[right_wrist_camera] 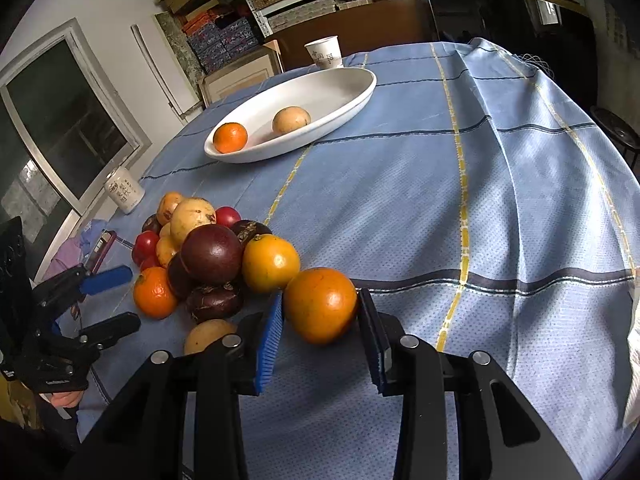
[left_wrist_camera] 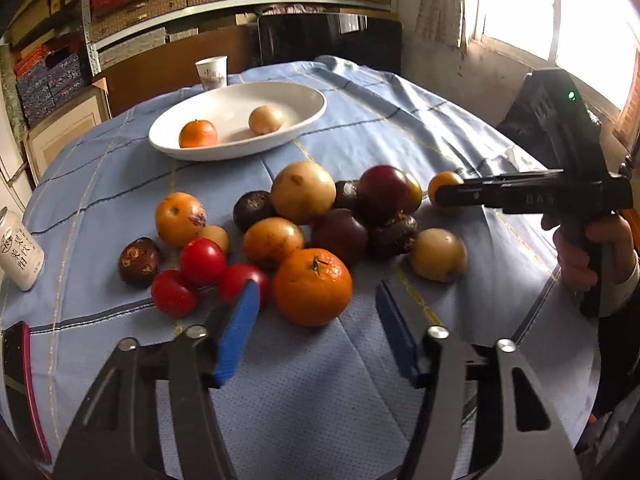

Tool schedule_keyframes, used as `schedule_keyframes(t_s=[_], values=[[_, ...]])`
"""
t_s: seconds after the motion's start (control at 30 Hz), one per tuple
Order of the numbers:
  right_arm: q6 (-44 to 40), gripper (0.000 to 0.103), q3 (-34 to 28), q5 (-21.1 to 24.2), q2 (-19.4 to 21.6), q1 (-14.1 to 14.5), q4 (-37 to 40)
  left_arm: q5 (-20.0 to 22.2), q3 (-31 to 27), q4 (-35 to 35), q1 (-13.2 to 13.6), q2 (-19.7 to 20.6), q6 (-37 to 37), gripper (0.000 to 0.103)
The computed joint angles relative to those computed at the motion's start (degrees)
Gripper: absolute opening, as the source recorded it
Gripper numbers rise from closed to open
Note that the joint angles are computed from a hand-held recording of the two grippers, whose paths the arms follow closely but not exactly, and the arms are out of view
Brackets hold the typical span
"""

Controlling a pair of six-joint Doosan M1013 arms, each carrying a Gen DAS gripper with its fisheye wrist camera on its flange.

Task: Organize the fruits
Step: 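Grasp an orange with the right tool while the left tool grasps a mandarin orange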

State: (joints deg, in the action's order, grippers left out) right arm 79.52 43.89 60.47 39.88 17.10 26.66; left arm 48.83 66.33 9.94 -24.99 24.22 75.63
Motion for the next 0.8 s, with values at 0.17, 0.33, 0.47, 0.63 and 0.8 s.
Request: schedule_keyframes(t_s=[0.17,0.33,0.47,0.63,0.8], values=[[-0.24,0.038,0.11,-0.01,-0.09,0.03,-0.11,2.47,-1.55,-1.08,0.01,1.14,1.63,0.053],[-0.51,0.038,0.34,-0.30,-0.27,0.10,-0.18,3.28,-2.26,-2.81,0.45,1.60,1.86,0.053],[-0.39,0.038,0.49,-0.54,-0.39,0.12,-0.24,4.23,-3.48,-5.64,1.26,2.27,2.53,0.053],[-0.59,0.038,0.66,-0.74,-0.47,0.11,0.01,5.67,-5.96,-6.46,1.63,3.86,1.64,0.053],[-0.27,0.038,0.69,-0.59,-0.40,-0.11,0.68,6.80,-6.98,-5.68,1.31,4.52,2.21,0.053]])
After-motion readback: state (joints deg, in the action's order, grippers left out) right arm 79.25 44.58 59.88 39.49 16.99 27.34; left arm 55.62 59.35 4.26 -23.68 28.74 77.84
